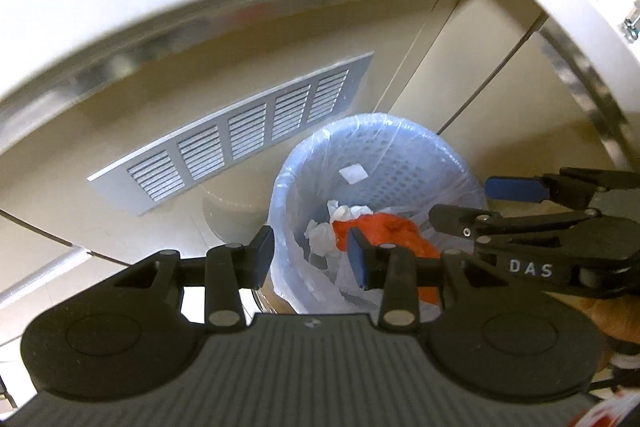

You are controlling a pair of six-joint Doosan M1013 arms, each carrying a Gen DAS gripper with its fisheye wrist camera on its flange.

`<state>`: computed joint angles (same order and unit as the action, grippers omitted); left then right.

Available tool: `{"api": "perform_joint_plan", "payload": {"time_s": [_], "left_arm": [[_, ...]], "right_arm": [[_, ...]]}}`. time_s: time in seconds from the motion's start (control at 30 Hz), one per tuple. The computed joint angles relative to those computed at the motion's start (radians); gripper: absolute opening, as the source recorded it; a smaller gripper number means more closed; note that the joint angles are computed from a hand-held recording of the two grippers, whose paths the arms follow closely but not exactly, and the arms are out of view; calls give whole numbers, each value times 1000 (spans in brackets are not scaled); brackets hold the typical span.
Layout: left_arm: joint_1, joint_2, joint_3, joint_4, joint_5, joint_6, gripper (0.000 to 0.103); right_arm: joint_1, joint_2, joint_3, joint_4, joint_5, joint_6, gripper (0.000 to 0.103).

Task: Collect trash
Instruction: 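Open both tools to drop the bag and bubble wrap into the wastebasket, then lift both open tools back toward the counter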

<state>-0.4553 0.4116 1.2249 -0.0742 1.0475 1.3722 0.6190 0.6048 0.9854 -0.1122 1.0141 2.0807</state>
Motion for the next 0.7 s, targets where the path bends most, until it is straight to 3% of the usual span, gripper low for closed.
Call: {"api": "perform_joint_plan", "payload": {"time_s": [0.2,0.47,0.7], "left_arm": [[-3,-28,-7,9,-41,43,36],[-10,-55,-47,-31,-120,108,36],[-27,-38,-116,-60,-194,131,36]], "right_arm": [[4,-29,-19,-25,-28,2,65],[14,-107,5,-132,-160,38,65],[5,-149,12,-285,-241,151,65]]}}
